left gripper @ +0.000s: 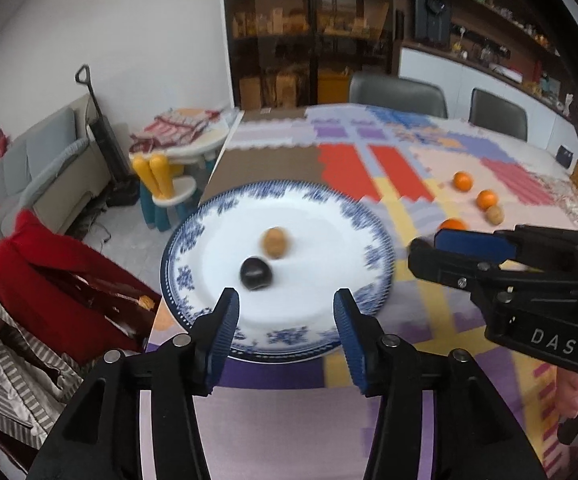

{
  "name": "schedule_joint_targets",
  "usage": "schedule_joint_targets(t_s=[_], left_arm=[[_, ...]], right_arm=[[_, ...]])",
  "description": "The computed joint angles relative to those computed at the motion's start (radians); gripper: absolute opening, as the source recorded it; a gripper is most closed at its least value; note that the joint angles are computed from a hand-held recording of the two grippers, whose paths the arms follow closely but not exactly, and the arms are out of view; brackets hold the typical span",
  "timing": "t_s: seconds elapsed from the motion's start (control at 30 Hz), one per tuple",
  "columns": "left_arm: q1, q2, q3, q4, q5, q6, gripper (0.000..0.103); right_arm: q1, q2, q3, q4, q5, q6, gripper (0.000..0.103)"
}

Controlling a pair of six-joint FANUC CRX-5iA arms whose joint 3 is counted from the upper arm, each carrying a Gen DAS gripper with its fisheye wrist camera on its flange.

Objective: Organize fruits
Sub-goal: 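Open both tools to release plum and kiwi onto the plate, then move both tools back toward the two large yellow-green grapefruits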

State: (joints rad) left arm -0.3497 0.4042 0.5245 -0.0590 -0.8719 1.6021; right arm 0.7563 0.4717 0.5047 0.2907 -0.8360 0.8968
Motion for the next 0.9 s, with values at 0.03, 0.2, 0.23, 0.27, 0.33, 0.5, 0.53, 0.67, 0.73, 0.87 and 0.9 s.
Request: schedule_joint_targets(t_s=[0.03, 0.2, 0.23, 0.27, 0.33, 0.5, 0.53, 0.67, 0.73, 0.87, 0.9], left_arm=[[-0.006, -0.015, -0.013, -0.002, 0.014, 0.002, 0.051], [-0.037, -0.073, -0.060, -0.001, 0.069, 0.015, 0.059], [-0.043, -0.081, -0.067, 0.000, 0.079, 0.017, 0.059], [-0.051, -0.094, -0.078, 0.001, 0.093, 0.020, 0.061], [-0.062, -0.106, -0.085, 0.000, 0.103, 0.025, 0.063], [-0.107, -0.130, -0.095, -0.024, 0.129, 0.022, 0.068], [-0.114, -0.132, -0.095, -0.029, 0.133, 0.020, 0.070], [-0.147, -0.130, -0.087, -0.030, 0.150, -0.006, 0.073], [-0.162, -0.123, -0.081, -0.027, 0.162, -0.021, 0.075], [-0.180, -0.116, -0.091, 0.033, 0.199, -0.095, 0.078], [-0.188, -0.112, -0.087, 0.034, 0.206, -0.103, 0.080]], right_arm=[[0.003, -0.019, -0.026, 0.012, 0.014, -0.010, 0.034], [0.029, -0.135, -0.190, 0.141, 0.076, -0.133, 0.045], [0.032, -0.153, -0.214, 0.162, 0.080, -0.149, 0.049], [0.036, -0.176, -0.248, 0.192, 0.087, -0.178, 0.051], [0.044, -0.216, -0.303, 0.244, 0.093, -0.228, 0.053], [0.060, -0.306, -0.428, 0.378, 0.087, -0.348, 0.060], [0.061, -0.325, -0.453, 0.403, 0.089, -0.374, 0.060], [0.069, -0.387, -0.528, 0.479, 0.066, -0.450, 0.067], [0.075, -0.415, -0.568, 0.530, 0.049, -0.499, 0.068], [0.081, -0.461, -0.621, 0.586, 0.007, -0.553, 0.069], [0.082, -0.476, -0.637, 0.595, -0.003, -0.572, 0.070]])
